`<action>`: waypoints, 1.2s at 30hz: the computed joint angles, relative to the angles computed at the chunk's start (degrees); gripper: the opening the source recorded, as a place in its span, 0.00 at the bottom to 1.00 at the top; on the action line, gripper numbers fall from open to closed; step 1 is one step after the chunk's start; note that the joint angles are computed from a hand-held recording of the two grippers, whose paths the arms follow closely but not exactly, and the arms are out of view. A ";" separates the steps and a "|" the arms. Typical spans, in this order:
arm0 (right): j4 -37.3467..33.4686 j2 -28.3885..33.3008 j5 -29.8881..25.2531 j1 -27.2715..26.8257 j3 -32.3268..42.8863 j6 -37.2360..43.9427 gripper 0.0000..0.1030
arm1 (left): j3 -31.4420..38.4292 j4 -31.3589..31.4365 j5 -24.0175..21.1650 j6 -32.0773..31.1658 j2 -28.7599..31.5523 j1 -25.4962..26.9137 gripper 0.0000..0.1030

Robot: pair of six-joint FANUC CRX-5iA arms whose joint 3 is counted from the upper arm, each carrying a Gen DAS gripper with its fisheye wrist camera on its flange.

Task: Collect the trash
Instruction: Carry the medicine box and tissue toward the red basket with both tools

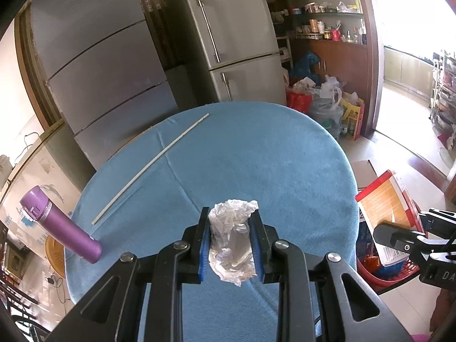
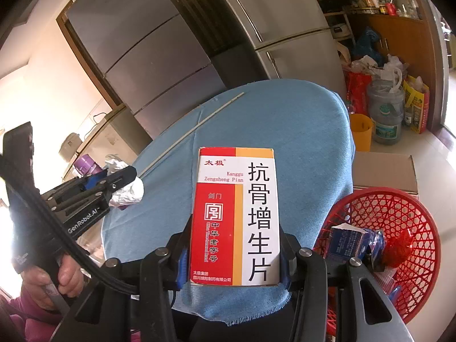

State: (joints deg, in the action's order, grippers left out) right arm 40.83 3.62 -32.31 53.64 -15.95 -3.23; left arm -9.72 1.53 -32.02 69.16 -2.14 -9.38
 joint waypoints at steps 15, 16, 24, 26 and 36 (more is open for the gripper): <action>1.44 -1.31 1.30 -0.61 -2.58 -2.74 0.48 | 0.48 -0.91 -0.61 0.10 0.60 -1.04 0.26; 1.53 -1.41 1.36 -0.55 -2.75 -3.06 0.48 | 0.65 -1.34 -0.67 0.35 0.71 -1.21 0.26; 2.44 -2.34 2.08 -0.93 -4.53 -5.21 0.48 | 1.94 -2.99 -1.12 1.04 1.83 -2.68 0.26; 2.80 -2.67 2.22 -1.06 -5.09 -5.89 0.48 | 1.71 -2.49 -1.08 0.30 1.83 -2.64 0.26; 3.92 -4.04 2.98 -1.81 -7.41 -8.61 0.48 | 3.07 -4.19 -1.45 0.46 3.11 -4.39 0.26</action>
